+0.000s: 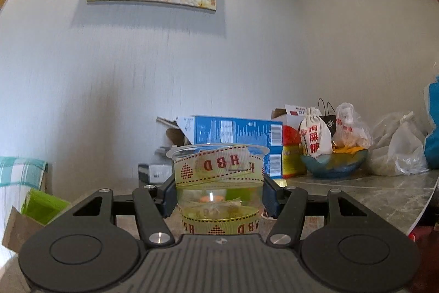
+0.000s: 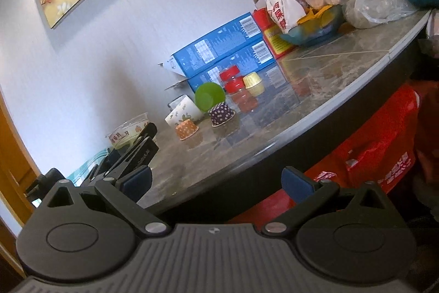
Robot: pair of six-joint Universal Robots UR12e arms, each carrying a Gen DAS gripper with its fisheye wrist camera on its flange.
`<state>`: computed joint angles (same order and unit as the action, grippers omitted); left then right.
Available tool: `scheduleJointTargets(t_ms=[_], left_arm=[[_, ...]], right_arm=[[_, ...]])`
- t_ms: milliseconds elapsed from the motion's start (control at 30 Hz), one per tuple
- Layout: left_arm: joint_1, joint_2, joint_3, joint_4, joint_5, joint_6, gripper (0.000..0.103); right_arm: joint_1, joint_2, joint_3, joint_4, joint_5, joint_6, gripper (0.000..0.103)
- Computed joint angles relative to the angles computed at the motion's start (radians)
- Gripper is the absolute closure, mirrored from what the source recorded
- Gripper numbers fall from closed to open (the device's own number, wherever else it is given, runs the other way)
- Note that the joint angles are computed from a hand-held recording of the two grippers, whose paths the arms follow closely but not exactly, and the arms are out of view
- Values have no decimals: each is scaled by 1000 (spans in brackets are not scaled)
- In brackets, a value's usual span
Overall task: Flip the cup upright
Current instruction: 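Carry the upright clear cup with the left tool and lower it onto the table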
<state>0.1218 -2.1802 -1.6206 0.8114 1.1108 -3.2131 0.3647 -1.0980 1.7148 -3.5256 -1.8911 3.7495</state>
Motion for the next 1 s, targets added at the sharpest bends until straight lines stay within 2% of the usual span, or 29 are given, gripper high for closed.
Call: scheduleJointTargets(t_ms=[67, 167, 400, 567, 600, 633, 700, 833, 900, 1000], left_arm=[[1, -2, -2, 4, 5, -3, 39], [4, -5, -5, -3, 5, -12, 39], [7, -8, -8, 15, -6, -3, 38], [5, -6, -10, -12, 3, 10, 34], [6, -6, -11, -14, -3, 8, 31], [8, -5, -11, -14, -14, 5, 23], [9, -8, -11, 0, -16, 8, 14], [17, -4, -14, -14, -42, 17, 4], [20, -2, -17, -21, -49, 27, 3], [40, 6, -27, -32, -118, 25, 0]], right_arm=[[11, 11, -12, -24, -54, -50, 1], [12, 19, -23, -46, -45, -117, 1], [10, 24, -30, -36, -18, -115, 1], [12, 19, -23, -36, -13, -121, 1], [12, 18, -22, -37, -10, -125, 1], [12, 18, -22, -38, -9, -127, 1], [12, 18, -21, -38, -5, -128, 1], [12, 19, -23, -40, 1, -131, 1], [13, 19, -24, -35, 4, -135, 1], [13, 20, -25, -43, 4, -140, 1]])
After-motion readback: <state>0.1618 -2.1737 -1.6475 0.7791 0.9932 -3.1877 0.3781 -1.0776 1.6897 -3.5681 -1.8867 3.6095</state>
